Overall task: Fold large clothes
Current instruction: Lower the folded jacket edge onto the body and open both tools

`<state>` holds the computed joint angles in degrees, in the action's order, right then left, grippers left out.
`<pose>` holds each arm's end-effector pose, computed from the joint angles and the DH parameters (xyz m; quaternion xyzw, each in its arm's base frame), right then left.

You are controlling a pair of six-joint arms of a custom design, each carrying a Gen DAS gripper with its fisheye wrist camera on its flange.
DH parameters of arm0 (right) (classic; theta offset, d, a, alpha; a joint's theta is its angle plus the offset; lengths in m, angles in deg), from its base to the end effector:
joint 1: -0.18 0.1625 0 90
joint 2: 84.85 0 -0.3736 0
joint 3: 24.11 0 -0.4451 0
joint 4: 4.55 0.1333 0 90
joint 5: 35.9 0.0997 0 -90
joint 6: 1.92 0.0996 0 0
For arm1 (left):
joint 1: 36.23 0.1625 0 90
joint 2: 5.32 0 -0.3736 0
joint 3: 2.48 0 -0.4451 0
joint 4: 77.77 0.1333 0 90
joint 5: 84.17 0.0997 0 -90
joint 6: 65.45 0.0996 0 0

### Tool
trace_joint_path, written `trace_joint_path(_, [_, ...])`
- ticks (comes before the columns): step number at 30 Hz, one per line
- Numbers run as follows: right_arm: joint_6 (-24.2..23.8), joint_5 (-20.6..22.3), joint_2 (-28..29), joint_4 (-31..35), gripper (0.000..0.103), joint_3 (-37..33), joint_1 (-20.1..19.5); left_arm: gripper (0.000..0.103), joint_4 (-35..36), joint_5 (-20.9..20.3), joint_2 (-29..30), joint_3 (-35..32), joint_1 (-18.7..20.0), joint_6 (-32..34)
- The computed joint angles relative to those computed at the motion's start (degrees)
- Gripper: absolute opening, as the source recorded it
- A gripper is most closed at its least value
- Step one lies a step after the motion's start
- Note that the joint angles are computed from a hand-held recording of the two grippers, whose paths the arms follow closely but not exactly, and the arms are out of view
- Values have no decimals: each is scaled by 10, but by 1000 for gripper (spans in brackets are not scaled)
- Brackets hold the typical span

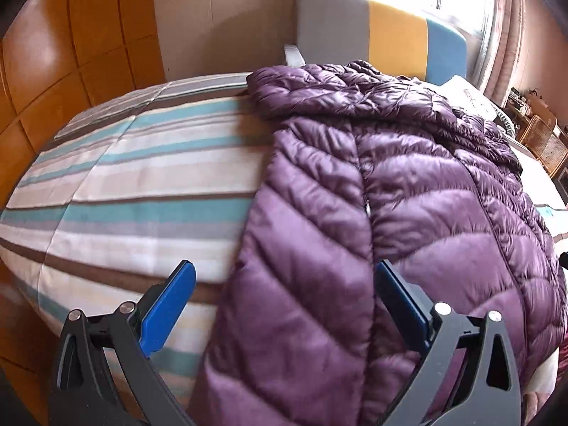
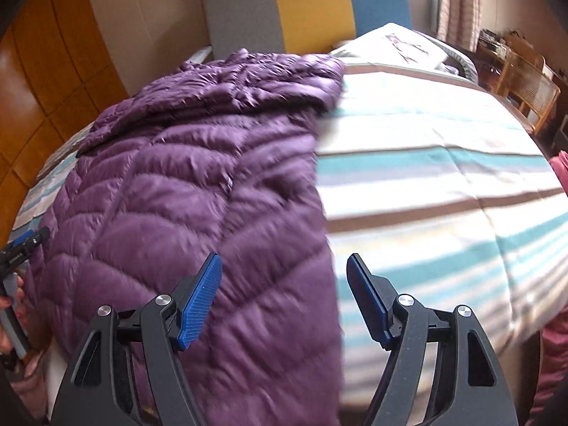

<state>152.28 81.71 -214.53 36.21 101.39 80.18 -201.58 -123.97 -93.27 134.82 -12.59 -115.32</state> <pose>0.0482 -0.2287 0.3498 0.0130 -0.8740 0.3498 0.3370 -0.2661 -0.3455 0.1100 0.1854 0.8798 -0.2922 0.3260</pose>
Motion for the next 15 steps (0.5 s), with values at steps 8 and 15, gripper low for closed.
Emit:
trace_joint_path(8, [-33,-95,-84,75,69,32,-118,80,-4,-60,-63,38,0,13])
trace_joint_path(15, [-54,-131,-96,106,56,43,-150,76,38,-83,-103,57,-20,22])
